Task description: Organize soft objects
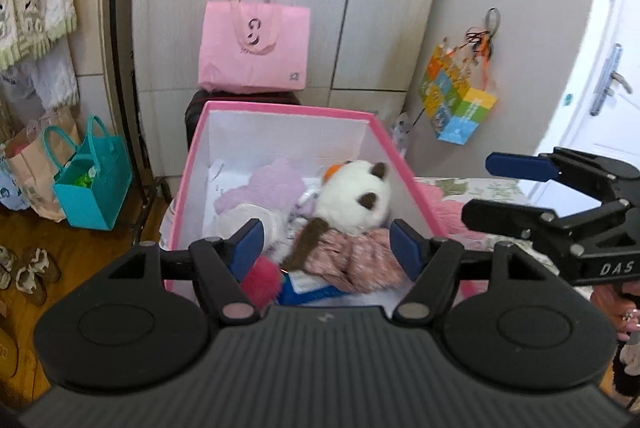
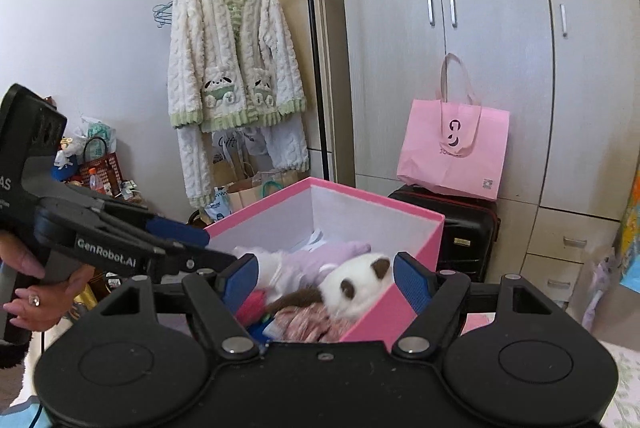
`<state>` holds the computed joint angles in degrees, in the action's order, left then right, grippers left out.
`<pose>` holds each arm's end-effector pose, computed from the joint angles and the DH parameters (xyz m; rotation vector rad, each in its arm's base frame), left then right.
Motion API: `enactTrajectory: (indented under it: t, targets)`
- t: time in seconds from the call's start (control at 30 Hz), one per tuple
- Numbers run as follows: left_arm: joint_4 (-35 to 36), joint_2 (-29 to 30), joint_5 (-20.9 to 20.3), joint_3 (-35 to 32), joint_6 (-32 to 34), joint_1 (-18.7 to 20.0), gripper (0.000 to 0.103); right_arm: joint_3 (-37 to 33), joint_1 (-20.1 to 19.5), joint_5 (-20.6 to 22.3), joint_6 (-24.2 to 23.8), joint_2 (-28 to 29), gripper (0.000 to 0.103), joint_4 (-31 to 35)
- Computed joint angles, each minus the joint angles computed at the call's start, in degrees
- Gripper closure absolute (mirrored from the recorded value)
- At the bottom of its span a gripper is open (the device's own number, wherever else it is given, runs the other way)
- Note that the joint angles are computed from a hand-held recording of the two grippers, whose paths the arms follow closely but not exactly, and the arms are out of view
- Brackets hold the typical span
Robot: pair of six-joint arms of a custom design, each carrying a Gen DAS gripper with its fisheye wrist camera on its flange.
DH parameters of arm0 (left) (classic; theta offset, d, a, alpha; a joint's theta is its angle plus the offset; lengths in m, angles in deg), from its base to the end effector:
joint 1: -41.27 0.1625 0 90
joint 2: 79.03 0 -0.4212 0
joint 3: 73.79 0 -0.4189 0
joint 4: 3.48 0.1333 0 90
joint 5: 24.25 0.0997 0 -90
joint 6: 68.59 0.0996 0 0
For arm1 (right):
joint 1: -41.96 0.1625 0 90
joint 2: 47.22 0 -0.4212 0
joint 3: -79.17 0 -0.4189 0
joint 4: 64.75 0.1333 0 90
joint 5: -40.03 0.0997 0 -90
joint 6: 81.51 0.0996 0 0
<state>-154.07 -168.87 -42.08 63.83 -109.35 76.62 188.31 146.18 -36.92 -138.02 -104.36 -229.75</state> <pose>-0.1834 -0.4098 0.2658 0.0835 2.1088 -1.2928 0.3024 -0.5590 0.1359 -1.7915 2.4037 -0.6924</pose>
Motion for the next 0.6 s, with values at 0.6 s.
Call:
enactTrajectory:
  t: [0.6]
  targets:
    - [36.04,-2.01,8.94,1.21,-31.86,-14.32,0.024,14.65,-3.27,4.27,2.28,-15.93,0.017,-8.72]
